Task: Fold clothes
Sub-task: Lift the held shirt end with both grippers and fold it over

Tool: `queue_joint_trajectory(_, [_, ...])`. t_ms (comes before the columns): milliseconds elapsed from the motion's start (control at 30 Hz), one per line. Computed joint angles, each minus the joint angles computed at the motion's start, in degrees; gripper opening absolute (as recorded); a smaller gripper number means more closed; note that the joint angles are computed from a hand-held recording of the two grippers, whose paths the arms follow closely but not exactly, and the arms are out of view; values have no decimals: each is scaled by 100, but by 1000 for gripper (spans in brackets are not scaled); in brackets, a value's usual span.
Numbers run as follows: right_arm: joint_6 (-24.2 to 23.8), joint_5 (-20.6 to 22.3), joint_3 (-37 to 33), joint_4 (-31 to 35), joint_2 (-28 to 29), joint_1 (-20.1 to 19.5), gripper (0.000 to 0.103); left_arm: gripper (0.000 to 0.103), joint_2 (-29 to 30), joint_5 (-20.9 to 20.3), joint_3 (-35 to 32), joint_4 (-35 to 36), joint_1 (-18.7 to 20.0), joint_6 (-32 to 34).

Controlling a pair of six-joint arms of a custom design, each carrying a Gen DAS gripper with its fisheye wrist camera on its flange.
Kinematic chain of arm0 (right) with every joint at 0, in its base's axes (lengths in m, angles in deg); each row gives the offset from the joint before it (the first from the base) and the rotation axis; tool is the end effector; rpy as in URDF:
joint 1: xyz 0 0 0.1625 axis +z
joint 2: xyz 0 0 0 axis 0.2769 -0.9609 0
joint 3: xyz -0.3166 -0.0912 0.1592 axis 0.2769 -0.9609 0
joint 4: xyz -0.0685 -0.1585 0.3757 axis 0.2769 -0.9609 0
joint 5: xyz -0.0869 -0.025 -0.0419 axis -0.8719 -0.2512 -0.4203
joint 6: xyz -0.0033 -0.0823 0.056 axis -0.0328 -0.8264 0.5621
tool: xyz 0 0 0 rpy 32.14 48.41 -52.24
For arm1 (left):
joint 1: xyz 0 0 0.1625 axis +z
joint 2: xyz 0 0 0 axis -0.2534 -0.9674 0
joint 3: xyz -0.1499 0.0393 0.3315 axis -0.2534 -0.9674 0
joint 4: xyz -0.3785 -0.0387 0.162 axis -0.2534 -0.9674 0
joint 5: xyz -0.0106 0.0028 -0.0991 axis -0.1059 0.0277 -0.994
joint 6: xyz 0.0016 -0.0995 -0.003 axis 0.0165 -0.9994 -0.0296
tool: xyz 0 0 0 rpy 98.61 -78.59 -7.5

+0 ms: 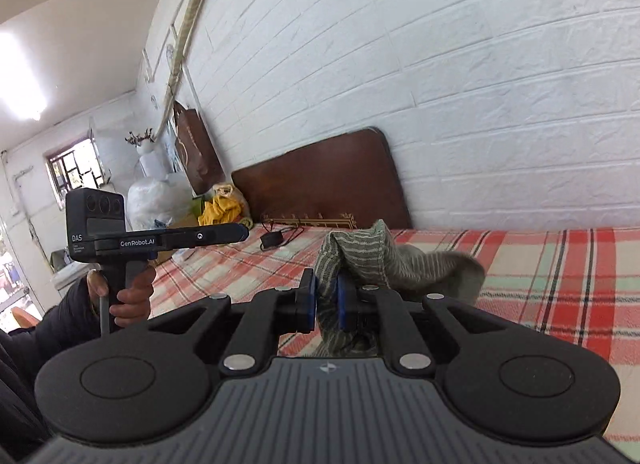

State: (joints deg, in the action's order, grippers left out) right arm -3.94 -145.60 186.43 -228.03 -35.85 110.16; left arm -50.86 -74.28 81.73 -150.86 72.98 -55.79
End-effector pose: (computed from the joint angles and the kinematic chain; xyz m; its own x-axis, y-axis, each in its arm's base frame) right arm 0.3194 -0.2605 0.1248 -0.8407 -0.4470 0.3056 -0.5000 0.4240 -0.7552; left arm -0.0804 -0.3840 0.4270 -0.5392 0.7919 -0.2867 0.7828 0.3456 -0.5175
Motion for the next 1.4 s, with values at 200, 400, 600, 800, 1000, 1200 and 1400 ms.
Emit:
queue_joint_trajectory(200, [244,-36,-11,14,19,-62,12,55,458,927,45,-159,-94,570])
queue_joint_trajectory(400, [357,-22,131,-28,17,-75,14,76,1820,657,-962,436,101,940])
queue_joint_trajectory(600, [537,100,336,-115,57,-188,14,83,3217,556,-2056,1277,131,1307])
queue_joint_trajectory(800, [701,329,556,-202,49,-400,14,86,4426,668,-3022,2018,314,1045])
queue_joint_trajectory(1000, [791,512,632,-151,-51,-624,14,86,5199,908,-3684,2811,473,780])
queue_joint_trajectory(1200, [845,594,652,-152,-46,-779,15,73,5446,819,-3845,3124,574,801])
queue_joint_trajectory(1400, [967,285,567,-98,-66,-682,15,2,5051,302,-3473,2364,673,641])
